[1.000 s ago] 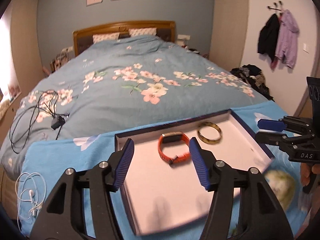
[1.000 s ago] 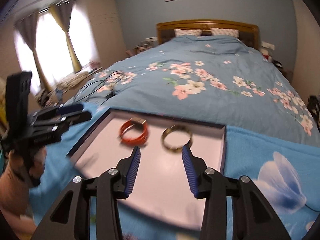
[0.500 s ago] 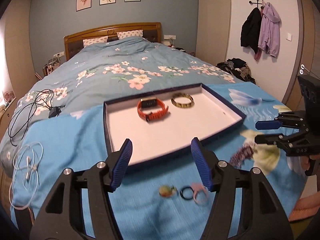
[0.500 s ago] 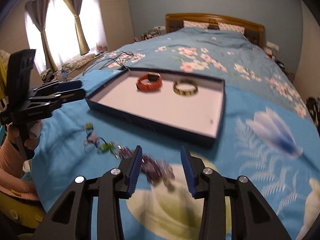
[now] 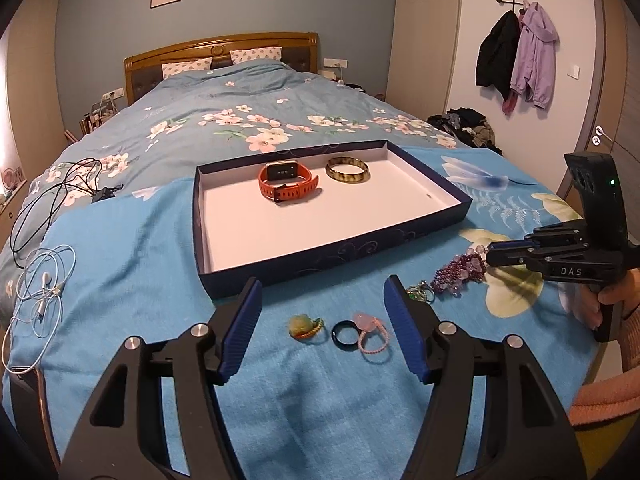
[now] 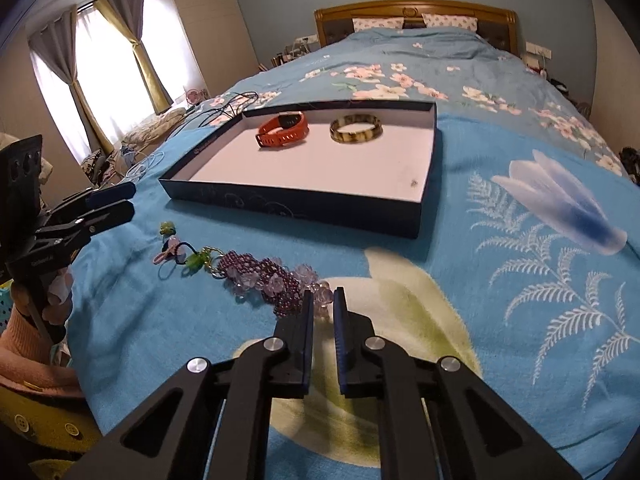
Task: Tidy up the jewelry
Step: 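Grasp the clear crystal bead bracelet with the right tool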
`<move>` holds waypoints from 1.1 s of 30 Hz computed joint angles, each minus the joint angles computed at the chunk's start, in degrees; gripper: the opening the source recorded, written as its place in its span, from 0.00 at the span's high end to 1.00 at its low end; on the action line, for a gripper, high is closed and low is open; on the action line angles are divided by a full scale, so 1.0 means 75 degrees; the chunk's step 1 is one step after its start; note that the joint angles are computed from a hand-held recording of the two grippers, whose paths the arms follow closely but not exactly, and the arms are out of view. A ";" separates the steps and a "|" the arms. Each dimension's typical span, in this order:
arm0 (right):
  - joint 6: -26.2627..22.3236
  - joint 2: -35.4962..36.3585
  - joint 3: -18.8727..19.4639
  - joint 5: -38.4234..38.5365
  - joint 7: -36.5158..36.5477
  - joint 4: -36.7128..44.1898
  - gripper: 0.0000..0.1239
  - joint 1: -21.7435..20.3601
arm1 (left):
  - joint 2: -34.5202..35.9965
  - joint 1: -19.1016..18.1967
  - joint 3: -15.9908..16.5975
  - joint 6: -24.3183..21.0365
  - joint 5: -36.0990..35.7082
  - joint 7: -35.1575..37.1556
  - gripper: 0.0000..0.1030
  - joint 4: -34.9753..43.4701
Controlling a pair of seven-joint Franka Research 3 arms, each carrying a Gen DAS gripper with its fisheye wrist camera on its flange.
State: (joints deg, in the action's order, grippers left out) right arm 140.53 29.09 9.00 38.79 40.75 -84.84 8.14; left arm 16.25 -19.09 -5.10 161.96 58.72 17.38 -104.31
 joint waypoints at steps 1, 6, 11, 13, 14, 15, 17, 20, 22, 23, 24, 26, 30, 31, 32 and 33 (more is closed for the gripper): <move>0.0043 -0.0036 0.0039 0.0077 -0.0065 -0.0040 0.94 -0.0027 | 0.0007 0.0005 -0.0010 -0.0005 -0.0032 0.0017 0.40 0.0006; 0.0185 -0.0343 0.0289 0.0838 -0.0667 -0.0235 0.94 -0.0227 | 0.0079 -0.0002 -0.0025 0.0038 -0.0170 0.0120 0.40 0.0053; 0.0235 -0.0555 0.0336 0.1424 -0.1183 -0.0259 0.94 -0.0231 | 0.0114 -0.0042 0.0028 0.0113 -0.0156 0.0101 0.40 0.0061; 0.0296 -0.0603 0.0314 0.1584 -0.1280 -0.0266 0.94 -0.0198 | 0.0118 -0.0038 0.0028 0.0168 -0.0178 0.0122 0.40 0.0045; 0.0257 -0.0614 0.0318 0.1675 -0.1346 -0.0248 0.94 -0.0210 | 0.0115 -0.0037 0.0026 0.0175 -0.0198 0.0151 0.40 0.0042; 0.0294 -0.0611 0.0291 0.1695 -0.1365 -0.0245 0.94 -0.0178 | 0.0110 -0.0047 0.0033 0.0186 -0.0190 0.0158 0.40 0.0029; 0.0432 -0.0593 0.0171 0.1488 -0.1166 -0.0241 0.94 -0.0027 | 0.0112 -0.0043 0.0021 0.0208 -0.0224 0.0228 0.40 0.0007; 0.0419 -0.0504 0.0081 0.1136 -0.0992 -0.0201 0.94 0.0106 | 0.0127 -0.0057 0.0028 0.0205 -0.0263 0.0281 0.40 -0.0006; 0.0440 -0.0437 0.0051 0.0951 -0.0812 -0.0177 0.94 0.0152 | 0.0141 -0.0049 0.0029 0.0238 -0.0316 0.0302 0.40 -0.0016; 0.0435 -0.0416 0.0069 0.0944 -0.0779 -0.0158 0.94 0.0129 | 0.0140 -0.0063 0.0041 0.0244 -0.0308 0.0288 0.40 -0.0026; 0.0471 -0.0406 0.0077 0.0950 -0.0721 -0.0152 0.94 0.0112 | 0.0130 -0.0065 0.0039 0.0237 -0.0327 0.0306 0.40 -0.0037; 0.0581 -0.0443 0.0092 0.0949 -0.0671 -0.0197 0.94 0.0088 | 0.0136 -0.0056 0.0039 0.0248 -0.0364 0.0338 0.40 -0.0057; 0.0755 -0.0614 0.0258 0.1391 -0.1054 -0.0344 0.94 -0.0080 | 0.0131 -0.0037 0.0022 0.0313 -0.0475 0.0474 0.40 -0.0134; 0.0787 -0.0643 0.0276 0.1482 -0.1125 -0.0358 0.94 -0.0099 | 0.0152 -0.0024 -0.0001 0.0329 -0.0530 0.0565 0.40 -0.0129; 0.0805 -0.0651 0.0281 0.1553 -0.1164 -0.0357 0.94 -0.0107 | 0.0149 -0.0036 0.0004 0.0328 -0.0539 0.0603 0.40 -0.0142; 0.0805 -0.0654 0.0285 0.1625 -0.1186 -0.0343 0.94 -0.0119 | 0.0159 -0.0042 -0.0005 0.0339 -0.0565 0.0659 0.40 -0.0142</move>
